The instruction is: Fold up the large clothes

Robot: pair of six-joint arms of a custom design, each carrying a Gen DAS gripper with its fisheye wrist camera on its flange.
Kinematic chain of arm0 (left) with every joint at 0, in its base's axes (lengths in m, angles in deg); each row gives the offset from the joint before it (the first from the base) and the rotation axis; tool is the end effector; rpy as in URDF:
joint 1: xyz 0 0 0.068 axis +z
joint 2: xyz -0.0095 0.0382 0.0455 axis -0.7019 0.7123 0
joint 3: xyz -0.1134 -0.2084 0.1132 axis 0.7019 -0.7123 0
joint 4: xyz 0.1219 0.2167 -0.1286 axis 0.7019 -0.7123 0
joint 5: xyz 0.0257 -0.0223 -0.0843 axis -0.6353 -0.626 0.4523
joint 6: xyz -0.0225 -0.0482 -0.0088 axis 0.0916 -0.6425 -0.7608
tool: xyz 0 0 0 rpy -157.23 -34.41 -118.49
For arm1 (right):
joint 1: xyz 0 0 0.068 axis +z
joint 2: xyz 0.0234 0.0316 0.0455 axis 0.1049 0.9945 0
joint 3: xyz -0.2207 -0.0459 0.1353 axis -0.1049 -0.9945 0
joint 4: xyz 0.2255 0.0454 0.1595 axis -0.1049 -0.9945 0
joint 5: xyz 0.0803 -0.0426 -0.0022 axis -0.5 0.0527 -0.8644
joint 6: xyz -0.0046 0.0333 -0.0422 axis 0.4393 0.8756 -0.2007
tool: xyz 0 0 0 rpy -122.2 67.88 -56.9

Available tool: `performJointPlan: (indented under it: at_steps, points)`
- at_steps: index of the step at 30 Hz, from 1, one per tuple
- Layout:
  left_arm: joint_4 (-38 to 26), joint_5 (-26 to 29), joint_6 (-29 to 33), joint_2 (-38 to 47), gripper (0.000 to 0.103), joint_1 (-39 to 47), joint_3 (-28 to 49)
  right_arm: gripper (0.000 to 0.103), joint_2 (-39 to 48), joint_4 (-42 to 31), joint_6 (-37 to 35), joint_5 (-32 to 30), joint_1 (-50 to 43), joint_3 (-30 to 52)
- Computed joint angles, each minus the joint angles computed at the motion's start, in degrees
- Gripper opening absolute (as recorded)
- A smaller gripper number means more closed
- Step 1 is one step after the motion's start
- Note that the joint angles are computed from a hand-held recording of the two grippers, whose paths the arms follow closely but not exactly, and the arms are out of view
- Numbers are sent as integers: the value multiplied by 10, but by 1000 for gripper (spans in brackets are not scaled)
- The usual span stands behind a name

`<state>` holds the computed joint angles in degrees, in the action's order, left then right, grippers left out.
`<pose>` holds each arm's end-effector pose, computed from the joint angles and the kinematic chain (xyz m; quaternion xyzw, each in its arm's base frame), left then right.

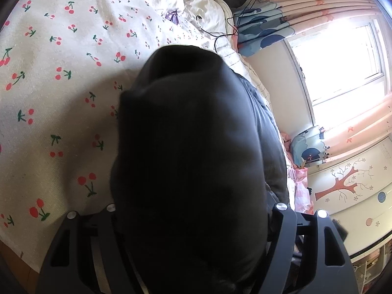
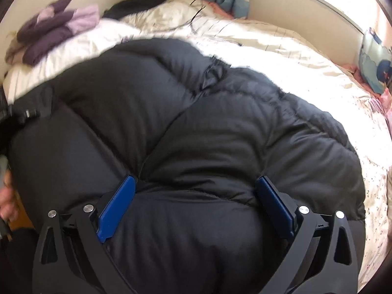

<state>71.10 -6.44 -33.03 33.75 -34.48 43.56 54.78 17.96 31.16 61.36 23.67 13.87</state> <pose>0.2365 0.0268 0.1853 -0.3461 0.8040 -0.3309 0.3527 0.3256 0.1068 0.2561 -0.2870 0.9034 0.0472 0.3152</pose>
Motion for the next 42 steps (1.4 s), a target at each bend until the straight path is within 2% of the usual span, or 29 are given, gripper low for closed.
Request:
performJointPlan:
  at_steps: [4,7,10,14,16,19,22,23,24,26,27,29,33,37,39,41,42]
  points:
    - [-24,-28,14,-15,71,-13,5,96,-45,23,14,-18,-10,-28]
    - [-34,-42,21,-36,70,-15,1,96,-26,-6,-21,-3,-1,-22]
    - [-44,-99,15,-94,63,-48,2,97,2,20,-40,0,3,-37]
    - [-54,-185,51,-113,61,-145,59,97,35,35,-32,-6,3,-27]
    - [-37,-218,65,-88,61,-206,103,97,37,39,-31,-24,-9,-30]
    - [-19,-268,98,3,61,-304,200,97,35,34,-37,-66,-36,-24]
    - [-19,-309,146,101,61,-381,300,96,1,-30,-63,-100,-84,-11]
    - [-31,-321,169,146,61,-408,346,96,-28,-41,-71,-133,-114,-22]
    - [-38,-326,181,176,61,-422,375,96,-54,-65,-82,-193,-173,-26]
    - [-58,-333,201,253,61,-460,446,96,-24,-156,-127,-342,-295,17]
    - [-62,-335,208,286,61,-473,473,96,31,-234,-152,-423,-367,71]
    - [-74,-340,221,347,61,-501,524,97,147,-361,-194,-521,-480,188]
    - [-104,-345,230,471,61,-553,624,97,243,-428,-215,-545,-560,363]
    - [-170,-369,267,569,61,-589,735,97,264,-426,-203,-532,-535,493]
    - [-199,-376,278,591,61,-598,773,97,274,-413,-201,-491,-487,548]
    - [-213,-371,283,586,63,-602,771,96,292,-432,-209,-444,-444,586]
    - [-223,-363,289,581,65,-601,769,97,297,-422,-206,-386,-414,590]
